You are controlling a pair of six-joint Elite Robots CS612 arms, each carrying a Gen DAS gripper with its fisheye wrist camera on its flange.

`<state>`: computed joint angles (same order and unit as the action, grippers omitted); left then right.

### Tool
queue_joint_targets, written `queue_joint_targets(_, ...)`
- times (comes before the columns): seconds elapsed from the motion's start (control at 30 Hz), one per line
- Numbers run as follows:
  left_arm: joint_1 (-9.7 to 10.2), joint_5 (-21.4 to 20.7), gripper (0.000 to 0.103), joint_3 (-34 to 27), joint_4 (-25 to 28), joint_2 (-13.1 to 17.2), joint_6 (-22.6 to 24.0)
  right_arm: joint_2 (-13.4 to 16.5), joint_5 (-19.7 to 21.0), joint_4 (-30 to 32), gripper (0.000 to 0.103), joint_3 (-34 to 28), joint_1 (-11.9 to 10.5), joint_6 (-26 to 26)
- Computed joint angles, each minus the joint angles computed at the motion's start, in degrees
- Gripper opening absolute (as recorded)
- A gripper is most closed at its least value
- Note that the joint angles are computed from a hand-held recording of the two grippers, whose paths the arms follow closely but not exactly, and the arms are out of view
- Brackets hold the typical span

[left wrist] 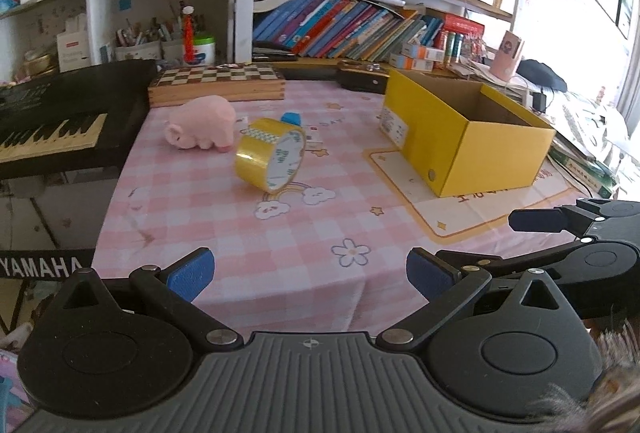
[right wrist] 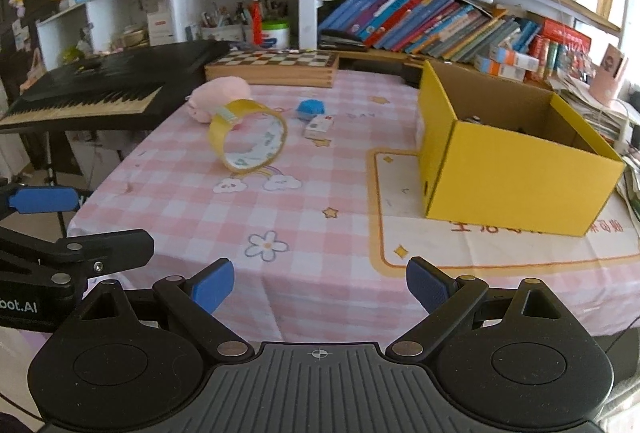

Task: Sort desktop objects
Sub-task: 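Move the left tool toward the yellow tape roll while the right tool approaches the white card box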

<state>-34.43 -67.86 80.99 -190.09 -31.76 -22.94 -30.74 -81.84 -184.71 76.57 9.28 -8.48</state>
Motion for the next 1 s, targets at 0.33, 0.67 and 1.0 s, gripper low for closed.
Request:
queue_joint_targets(0.33,0.4,0.0,0.103,-0.2,-1.0,0.2,-0.3,0.5,-0.1,0.5,0.096,-1.6,0.4,-1.4)
queue_joint_targets(0.67,0.75,-0.1,0.103,-2.5,-0.3,1.3,0.3,1.9,0.6,2.7,0.096,-4.5,0.2,-2.4)
queue_joint_targets(1.0,1.83,0.1,0.103,-6.7,5.1,2.9,-3.8,4.7,3.8,7.9,0.096,-11.0,-0.4,-5.0)
